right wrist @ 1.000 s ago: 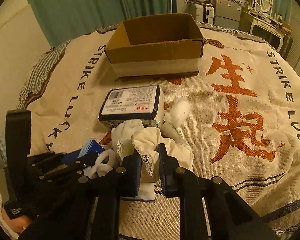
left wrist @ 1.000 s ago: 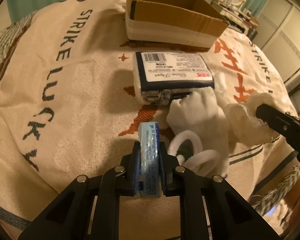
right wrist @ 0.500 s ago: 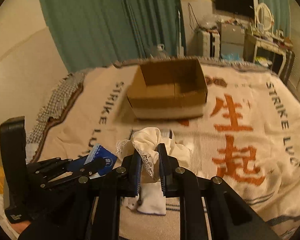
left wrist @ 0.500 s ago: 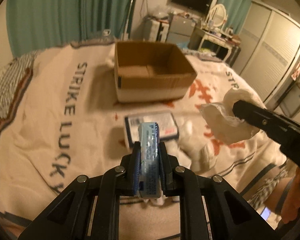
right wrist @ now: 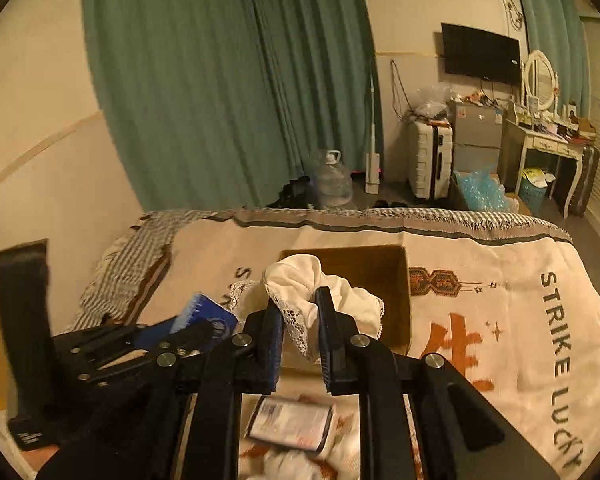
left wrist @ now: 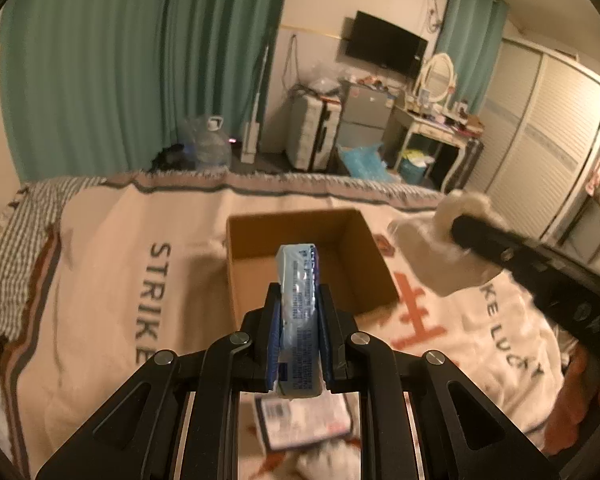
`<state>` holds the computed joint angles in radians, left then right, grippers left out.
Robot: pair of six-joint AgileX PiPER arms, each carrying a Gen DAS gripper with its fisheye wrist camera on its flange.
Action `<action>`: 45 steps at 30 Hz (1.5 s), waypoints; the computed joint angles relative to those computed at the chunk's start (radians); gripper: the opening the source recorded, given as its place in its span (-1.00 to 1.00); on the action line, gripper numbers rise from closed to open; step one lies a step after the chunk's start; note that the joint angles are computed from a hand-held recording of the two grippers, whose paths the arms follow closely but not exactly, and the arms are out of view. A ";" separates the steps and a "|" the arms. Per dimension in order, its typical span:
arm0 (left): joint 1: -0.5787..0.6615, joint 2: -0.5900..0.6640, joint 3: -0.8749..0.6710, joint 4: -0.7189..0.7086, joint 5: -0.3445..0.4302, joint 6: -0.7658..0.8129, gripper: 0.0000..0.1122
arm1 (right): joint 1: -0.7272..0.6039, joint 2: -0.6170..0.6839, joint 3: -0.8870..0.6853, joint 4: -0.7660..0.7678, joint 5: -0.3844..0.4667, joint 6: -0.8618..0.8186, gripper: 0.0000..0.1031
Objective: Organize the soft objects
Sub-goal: 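Carry the packet and cloth over the cardboard box and open both tools, then grasp the white sock loop with the left tool while the right tool grasps a white glove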
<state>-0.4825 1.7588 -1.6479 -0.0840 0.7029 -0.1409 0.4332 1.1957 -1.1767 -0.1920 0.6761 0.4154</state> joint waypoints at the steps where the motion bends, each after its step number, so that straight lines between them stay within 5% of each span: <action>1: 0.003 0.039 -0.041 0.000 0.005 0.004 -0.73 | -0.037 0.043 -0.019 0.037 -0.019 -0.044 -0.71; 11: 0.024 0.432 -0.417 0.015 0.058 -0.007 -0.73 | -0.262 0.458 -0.167 0.309 -0.127 -0.349 -0.71; 17: -0.009 0.503 -0.471 0.121 0.027 -0.062 -0.65 | -0.354 0.578 -0.183 0.497 -0.171 -0.519 -0.70; 19: -0.017 0.505 -0.475 0.121 0.034 -0.066 -0.64 | -0.364 0.585 -0.183 0.463 -0.178 -0.487 -0.38; 22: -0.029 0.481 -0.456 0.130 0.045 -0.067 -0.60 | -0.388 0.551 -0.145 0.512 -0.196 -0.522 -0.04; 24: -0.044 0.451 -0.441 0.173 0.057 -0.093 -0.44 | -0.401 0.514 -0.126 0.532 -0.183 -0.540 -0.01; 29: -0.071 0.265 -0.301 0.250 0.024 -0.135 -0.43 | -0.400 0.377 -0.098 0.417 -0.132 -0.446 0.03; 31: -0.088 0.183 -0.248 0.295 0.013 -0.168 -0.18 | -0.395 0.297 -0.099 0.360 -0.083 -0.396 0.07; 33: -0.109 0.081 -0.169 0.354 -0.019 -0.233 0.49 | -0.388 0.212 -0.101 0.322 -0.036 -0.370 0.12; 34: -0.121 0.013 -0.112 0.388 -0.045 -0.275 0.56 | -0.381 0.164 -0.104 0.299 -0.006 -0.356 0.18; 40: -0.168 -0.210 0.029 0.422 -0.023 -0.314 0.60 | -0.264 -0.081 -0.117 0.112 0.170 -0.226 0.64; 45: -0.222 -0.357 0.207 0.502 -0.013 -0.434 0.60 | -0.047 -0.251 -0.065 -0.096 0.311 -0.059 0.76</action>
<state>-0.7046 1.4021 -1.4412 0.4183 0.6902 -0.5750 0.3861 0.9448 -1.2419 -0.2882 0.9870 0.3562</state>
